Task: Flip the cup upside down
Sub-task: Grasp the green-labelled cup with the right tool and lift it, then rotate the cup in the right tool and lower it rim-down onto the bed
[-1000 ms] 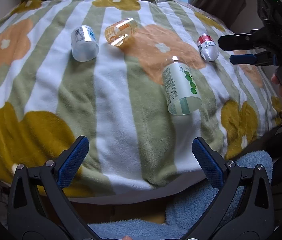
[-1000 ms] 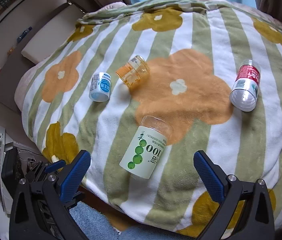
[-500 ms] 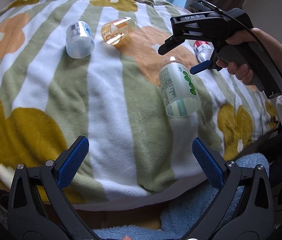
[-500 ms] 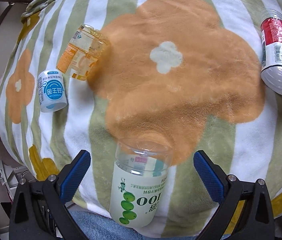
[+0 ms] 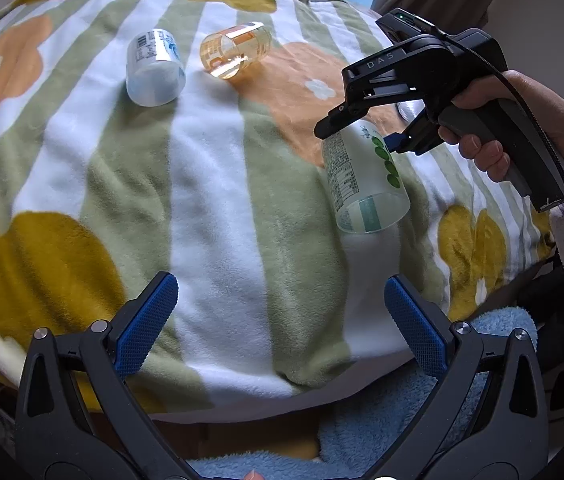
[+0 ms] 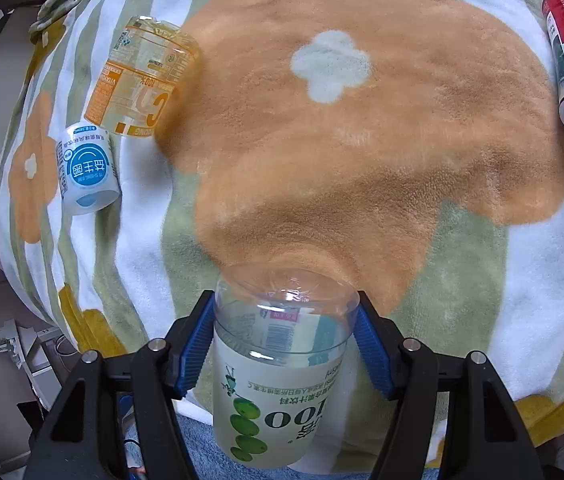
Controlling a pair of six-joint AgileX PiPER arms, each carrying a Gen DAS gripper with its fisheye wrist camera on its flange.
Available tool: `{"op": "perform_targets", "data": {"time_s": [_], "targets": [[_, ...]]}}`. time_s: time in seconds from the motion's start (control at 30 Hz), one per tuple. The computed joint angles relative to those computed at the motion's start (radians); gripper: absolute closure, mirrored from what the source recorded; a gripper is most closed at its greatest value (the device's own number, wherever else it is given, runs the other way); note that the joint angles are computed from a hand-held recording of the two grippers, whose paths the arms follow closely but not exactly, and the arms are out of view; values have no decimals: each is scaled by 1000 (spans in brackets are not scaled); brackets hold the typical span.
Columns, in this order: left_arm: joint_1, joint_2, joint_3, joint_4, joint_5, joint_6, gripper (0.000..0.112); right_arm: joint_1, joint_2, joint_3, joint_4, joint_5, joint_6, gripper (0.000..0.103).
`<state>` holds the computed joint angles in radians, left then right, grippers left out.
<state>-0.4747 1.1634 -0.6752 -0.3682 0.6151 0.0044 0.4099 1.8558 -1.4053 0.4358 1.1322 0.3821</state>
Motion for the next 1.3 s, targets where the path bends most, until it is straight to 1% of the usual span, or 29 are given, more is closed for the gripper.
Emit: {"op": "perform_targets", "data": {"time_s": [0.07, 0.13, 0.23, 0.37, 0.43, 0.5, 0.57, 0.63, 0.8, 0.9, 1.0, 1.1, 1.3], "targets": [[-2, -1, 0, 12, -2, -9, 10, 5, -8, -13, -20, 3, 7, 41], [-9, -2, 0, 31, -2, -27, 10, 9, -39, -5, -37, -20, 10, 41], [-12, -5, -1, 36, 1, -35, 10, 29, -117, 32, -84, -94, 4, 42], [-19, -3, -7, 48, 8, -49, 10, 88, -237, 115, -221, -238, 53, 42], [-31, 1, -12, 70, 9, -73, 10, 140, -293, 165, -345, -317, 127, 42], [-43, 5, -17, 90, 11, -93, 10, 207, -343, 215, -529, -383, 245, 42], [-50, 10, -20, 99, 12, -102, 10, 275, -372, 253, -709, -414, 367, 42], [-56, 13, -22, 111, 11, -113, 10, 328, -394, 293, -838, -444, 466, 42], [-60, 34, -28, 104, -1, -118, 10, 475, -413, 379, -1188, -445, 745, 42], [-77, 48, -34, 126, -6, -142, 10, 564, -386, 409, -1373, -408, 893, 42], [-87, 55, -36, 136, -7, -154, 10, 626, -368, 442, -1516, -373, 1003, 42], [-92, 61, -40, 140, -8, -161, 10, 637, -363, 478, -1589, -388, 1087, 42], [-94, 66, -44, 141, -8, -168, 10, 596, -372, 534, -1608, -469, 1161, 42]]}}
